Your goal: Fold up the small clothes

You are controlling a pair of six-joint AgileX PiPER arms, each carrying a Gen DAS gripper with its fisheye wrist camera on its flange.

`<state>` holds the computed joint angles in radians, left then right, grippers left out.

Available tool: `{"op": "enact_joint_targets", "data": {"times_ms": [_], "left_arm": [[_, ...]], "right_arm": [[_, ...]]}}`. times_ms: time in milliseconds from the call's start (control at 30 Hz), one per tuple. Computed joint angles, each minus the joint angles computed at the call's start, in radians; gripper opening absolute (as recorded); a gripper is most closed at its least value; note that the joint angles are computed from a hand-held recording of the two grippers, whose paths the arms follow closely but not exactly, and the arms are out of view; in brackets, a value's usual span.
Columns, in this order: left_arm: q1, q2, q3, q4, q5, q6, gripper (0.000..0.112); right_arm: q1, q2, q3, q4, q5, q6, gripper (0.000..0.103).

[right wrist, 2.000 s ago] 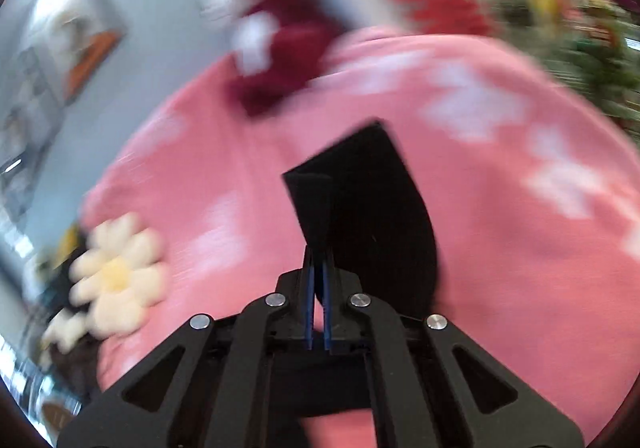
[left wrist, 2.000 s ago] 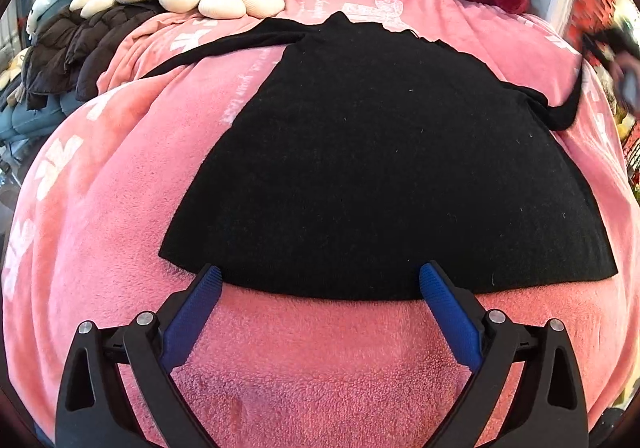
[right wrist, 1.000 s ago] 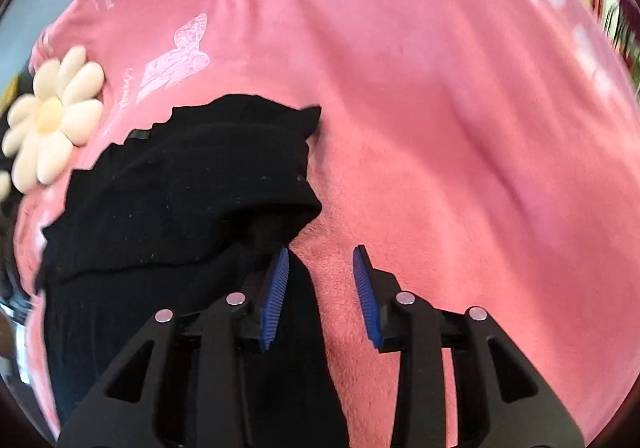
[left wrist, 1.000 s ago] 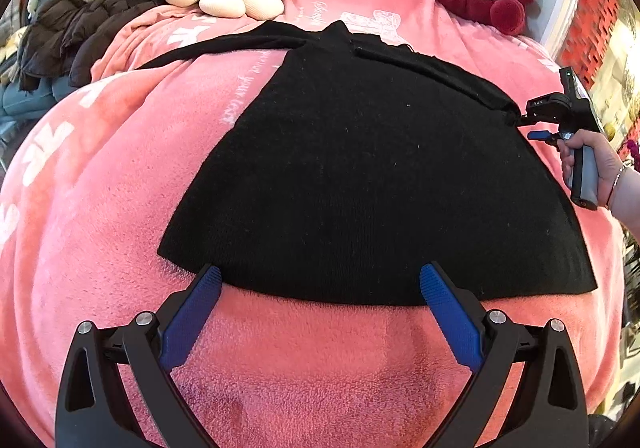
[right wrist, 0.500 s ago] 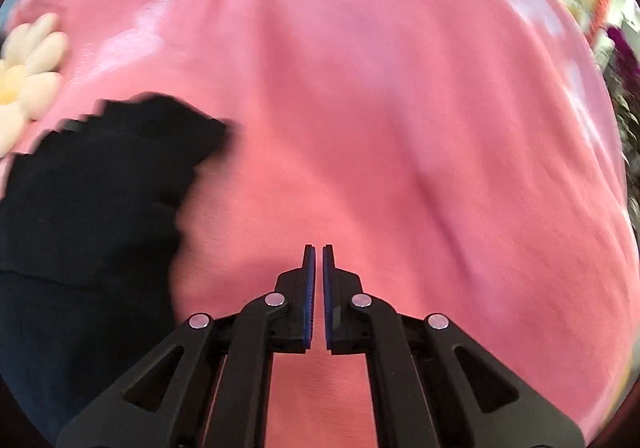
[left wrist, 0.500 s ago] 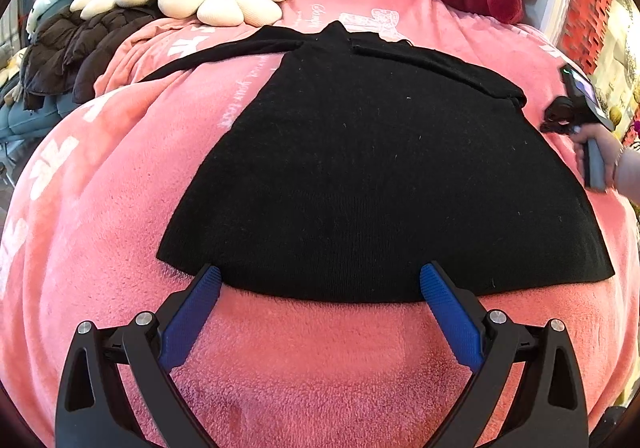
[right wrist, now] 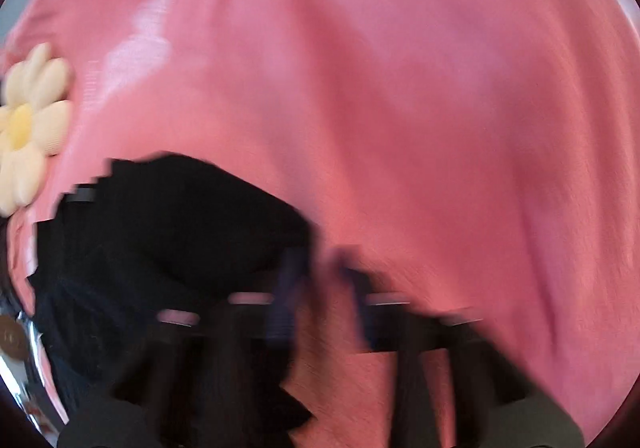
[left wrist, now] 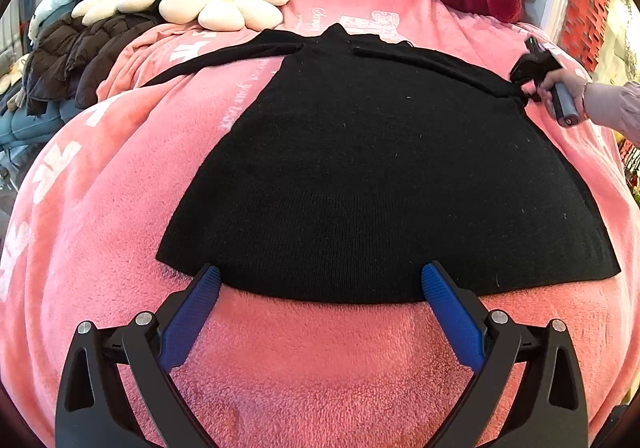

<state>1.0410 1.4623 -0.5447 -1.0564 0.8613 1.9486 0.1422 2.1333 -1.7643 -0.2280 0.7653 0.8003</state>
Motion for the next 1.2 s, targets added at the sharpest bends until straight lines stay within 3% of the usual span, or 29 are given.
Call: {"op": "enact_joint_targets", "data": {"times_ms": [33,100,167,233,300,333,367,467,500,567,667,733,800,867,967,1067,1200], "left_arm": [[0.001,0.0,0.003,-0.006,-0.001,0.007,0.098],[0.002,0.0,0.009,-0.014,-0.002,0.019,0.098],[0.0,-0.001,0.012,-0.02,-0.005,0.024,0.098],[-0.001,-0.003,0.013,-0.021,-0.005,0.023,0.098],[-0.001,-0.004,0.016,-0.022,-0.005,0.025,0.098],[-0.001,-0.004,0.016,-0.022,-0.005,0.025,0.098],[0.0,-0.003,0.014,-0.021,-0.003,0.022,0.098],[-0.002,-0.003,0.012,-0.018,-0.002,0.016,0.098],[-0.002,-0.003,0.012,-0.018,-0.002,0.016,0.098],[-0.002,-0.005,0.013,-0.02,-0.004,0.018,0.098],[-0.001,-0.007,0.018,-0.027,-0.006,0.026,0.098],[0.001,-0.006,0.024,-0.035,-0.008,0.039,0.098],[0.0,-0.006,0.027,-0.038,-0.01,0.043,0.098],[0.001,-0.005,0.027,-0.039,-0.01,0.043,0.098],[0.002,-0.002,0.022,-0.034,-0.003,0.036,0.098],[0.012,0.008,-0.012,-0.007,0.039,-0.009,0.098],[0.032,0.036,-0.18,0.02,0.151,-0.275,0.098]], "right_arm": [[0.012,-0.025,-0.002,-0.075,-0.025,0.058,0.0],[0.021,0.011,-0.092,-0.195,0.044,0.074,0.0],[-0.003,0.109,-0.21,-0.156,0.183,-0.023,0.0],[-0.041,0.09,-0.169,-0.031,0.163,-0.041,0.003],[-0.057,0.007,-0.006,0.053,0.016,-0.046,0.019],[-0.06,-0.007,0.035,0.08,-0.022,-0.06,0.043],[-0.065,0.001,0.041,0.137,-0.03,-0.104,0.049],[-0.06,0.051,0.005,0.237,-0.027,-0.188,0.047],[-0.036,0.067,-0.014,0.249,-0.027,-0.208,0.039],[0.015,0.087,-0.067,0.152,-0.022,-0.193,0.004],[0.074,-0.022,0.019,-0.118,-0.088,-0.018,0.003],[0.092,0.046,-0.079,-0.212,0.005,-0.046,0.003],[0.099,0.132,-0.152,-0.2,0.101,-0.078,0.004],[0.131,0.075,-0.065,-0.293,0.064,0.05,0.009],[0.205,-0.065,0.165,-0.455,-0.058,0.29,0.009],[0.261,-0.145,0.321,-0.433,-0.128,0.34,0.008],[0.31,-0.115,0.318,-0.448,-0.01,0.348,0.01]]}}
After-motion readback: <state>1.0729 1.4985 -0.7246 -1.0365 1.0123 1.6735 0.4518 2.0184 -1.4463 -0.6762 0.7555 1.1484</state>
